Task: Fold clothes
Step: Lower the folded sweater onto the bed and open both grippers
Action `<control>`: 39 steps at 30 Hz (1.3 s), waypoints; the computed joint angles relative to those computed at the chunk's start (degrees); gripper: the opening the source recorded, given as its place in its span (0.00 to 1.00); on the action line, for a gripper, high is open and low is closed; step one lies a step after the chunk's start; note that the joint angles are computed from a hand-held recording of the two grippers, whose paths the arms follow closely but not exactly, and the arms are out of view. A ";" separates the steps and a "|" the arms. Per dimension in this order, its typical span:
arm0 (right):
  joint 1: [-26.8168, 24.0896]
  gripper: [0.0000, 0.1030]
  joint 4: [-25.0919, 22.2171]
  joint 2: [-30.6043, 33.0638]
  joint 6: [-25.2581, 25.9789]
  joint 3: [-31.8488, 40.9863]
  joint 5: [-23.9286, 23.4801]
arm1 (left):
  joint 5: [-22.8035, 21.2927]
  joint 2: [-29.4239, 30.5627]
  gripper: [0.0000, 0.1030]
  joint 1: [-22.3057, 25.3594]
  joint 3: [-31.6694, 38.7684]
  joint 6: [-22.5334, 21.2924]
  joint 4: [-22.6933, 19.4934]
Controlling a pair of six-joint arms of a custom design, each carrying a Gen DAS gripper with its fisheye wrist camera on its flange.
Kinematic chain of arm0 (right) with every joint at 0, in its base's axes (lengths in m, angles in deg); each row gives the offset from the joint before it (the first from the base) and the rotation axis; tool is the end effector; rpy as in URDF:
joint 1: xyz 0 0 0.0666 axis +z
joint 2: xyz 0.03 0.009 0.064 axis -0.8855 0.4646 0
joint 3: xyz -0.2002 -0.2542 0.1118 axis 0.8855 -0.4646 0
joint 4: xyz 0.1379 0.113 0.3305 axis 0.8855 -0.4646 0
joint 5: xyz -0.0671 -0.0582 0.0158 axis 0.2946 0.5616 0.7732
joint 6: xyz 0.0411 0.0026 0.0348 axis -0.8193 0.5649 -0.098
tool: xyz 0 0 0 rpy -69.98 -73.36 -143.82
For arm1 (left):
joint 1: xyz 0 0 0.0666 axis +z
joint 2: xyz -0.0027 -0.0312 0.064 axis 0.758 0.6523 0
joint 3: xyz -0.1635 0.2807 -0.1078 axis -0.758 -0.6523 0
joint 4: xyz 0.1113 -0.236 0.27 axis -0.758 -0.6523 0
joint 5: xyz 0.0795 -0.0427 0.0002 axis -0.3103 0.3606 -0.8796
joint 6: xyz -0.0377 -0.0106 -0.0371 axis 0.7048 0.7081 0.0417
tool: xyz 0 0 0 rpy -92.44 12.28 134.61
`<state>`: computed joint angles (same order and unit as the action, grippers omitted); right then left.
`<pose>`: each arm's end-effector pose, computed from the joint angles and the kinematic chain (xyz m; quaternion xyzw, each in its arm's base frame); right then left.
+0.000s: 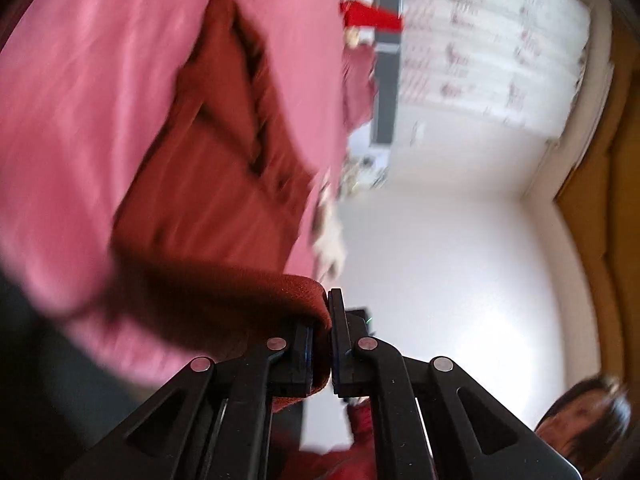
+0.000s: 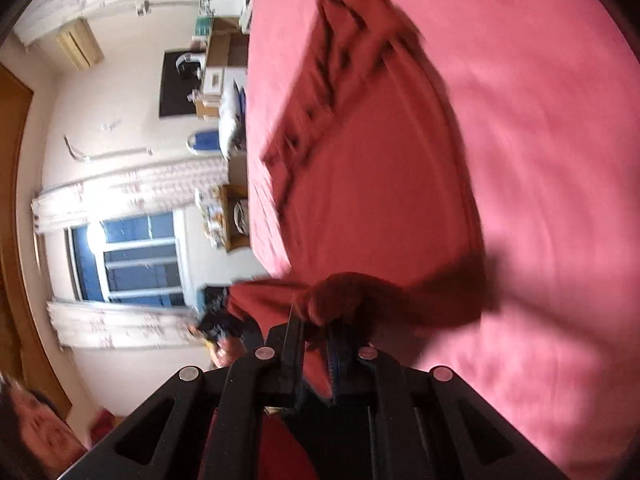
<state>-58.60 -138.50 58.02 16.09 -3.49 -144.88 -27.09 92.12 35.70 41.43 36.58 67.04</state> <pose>0.3597 0.0549 0.3957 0.1125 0.8231 0.5561 0.0252 0.3670 -0.1202 0.4106 -0.1561 0.7288 -0.6632 0.0681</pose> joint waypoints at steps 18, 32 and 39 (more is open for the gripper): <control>4.84 0.25 -11.32 35.45 14.65 42.43 22.61 | -9.70 26.31 0.06 2.88 14.75 12.99 8.91; 10.88 0.05 -6.66 30.62 24.18 33.37 40.47 | -10.65 23.05 0.06 4.76 8.36 17.81 15.55; 9.11 0.03 1.67 20.48 18.71 27.16 41.70 | -10.35 21.31 0.06 5.21 7.38 20.48 19.77</control>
